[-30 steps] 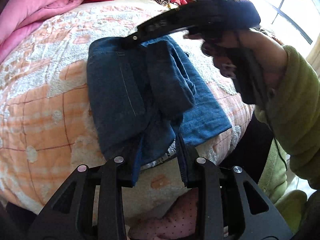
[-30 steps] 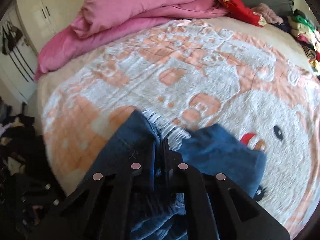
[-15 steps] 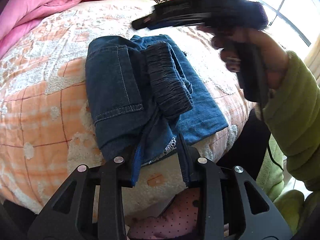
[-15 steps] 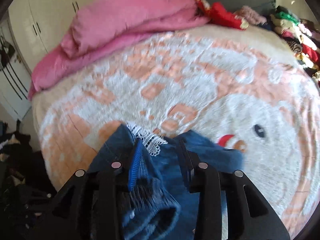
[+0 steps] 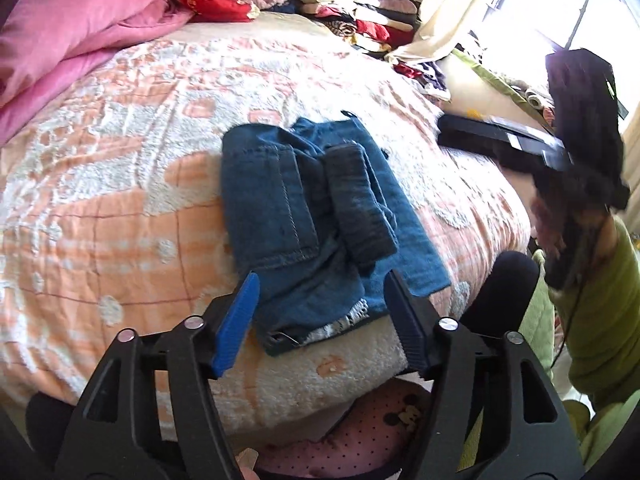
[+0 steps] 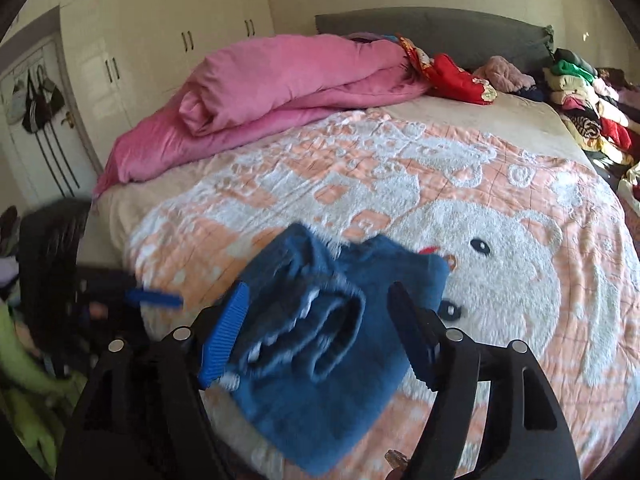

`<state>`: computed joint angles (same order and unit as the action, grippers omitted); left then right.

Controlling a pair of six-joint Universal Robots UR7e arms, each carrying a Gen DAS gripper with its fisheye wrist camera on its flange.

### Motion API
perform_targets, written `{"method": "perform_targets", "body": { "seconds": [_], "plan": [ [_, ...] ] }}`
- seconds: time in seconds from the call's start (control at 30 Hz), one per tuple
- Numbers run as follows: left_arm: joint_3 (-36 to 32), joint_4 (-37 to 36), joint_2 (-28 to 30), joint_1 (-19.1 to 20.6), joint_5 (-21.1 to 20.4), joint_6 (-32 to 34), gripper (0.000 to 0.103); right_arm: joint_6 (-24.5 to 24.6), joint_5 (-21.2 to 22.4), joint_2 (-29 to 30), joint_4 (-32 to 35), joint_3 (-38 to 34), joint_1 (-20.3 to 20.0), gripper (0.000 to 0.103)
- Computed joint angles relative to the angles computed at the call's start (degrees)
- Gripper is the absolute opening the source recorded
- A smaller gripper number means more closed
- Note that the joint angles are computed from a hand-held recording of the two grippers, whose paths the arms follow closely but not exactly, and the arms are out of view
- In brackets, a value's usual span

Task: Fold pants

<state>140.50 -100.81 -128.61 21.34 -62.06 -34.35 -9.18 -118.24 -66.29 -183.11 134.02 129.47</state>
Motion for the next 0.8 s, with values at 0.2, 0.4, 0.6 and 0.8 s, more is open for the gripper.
{"method": "perform_targets", "body": {
  "seconds": [0.2, 0.4, 0.6, 0.8],
  "plan": [
    [-0.8, 0.2, 1.4, 0.5, 2.2, -0.8, 0.076, 0.9, -1.7, -0.4, 0.8, 3.3, 2.5, 0.071],
    [-1.8, -1.8, 4.1, 3.0, 4.3, 1.2, 0.079, 0.1, -2.4, 1.9, 1.4, 4.8, 5.1, 0.071],
    [-3.5, -9.6, 10.5, 9.7, 4.5, 6.7, 0.043, -3.1, 1.0, 6.7, 3.1, 3.0, 6.7, 0.049],
    [-4.3, -15.4, 16.3, 12.7, 1.6, 11.3, 0.020, -10.4, -1.6, 13.1, 3.2, -1.5, 8.8, 0.037]
  ]
}}
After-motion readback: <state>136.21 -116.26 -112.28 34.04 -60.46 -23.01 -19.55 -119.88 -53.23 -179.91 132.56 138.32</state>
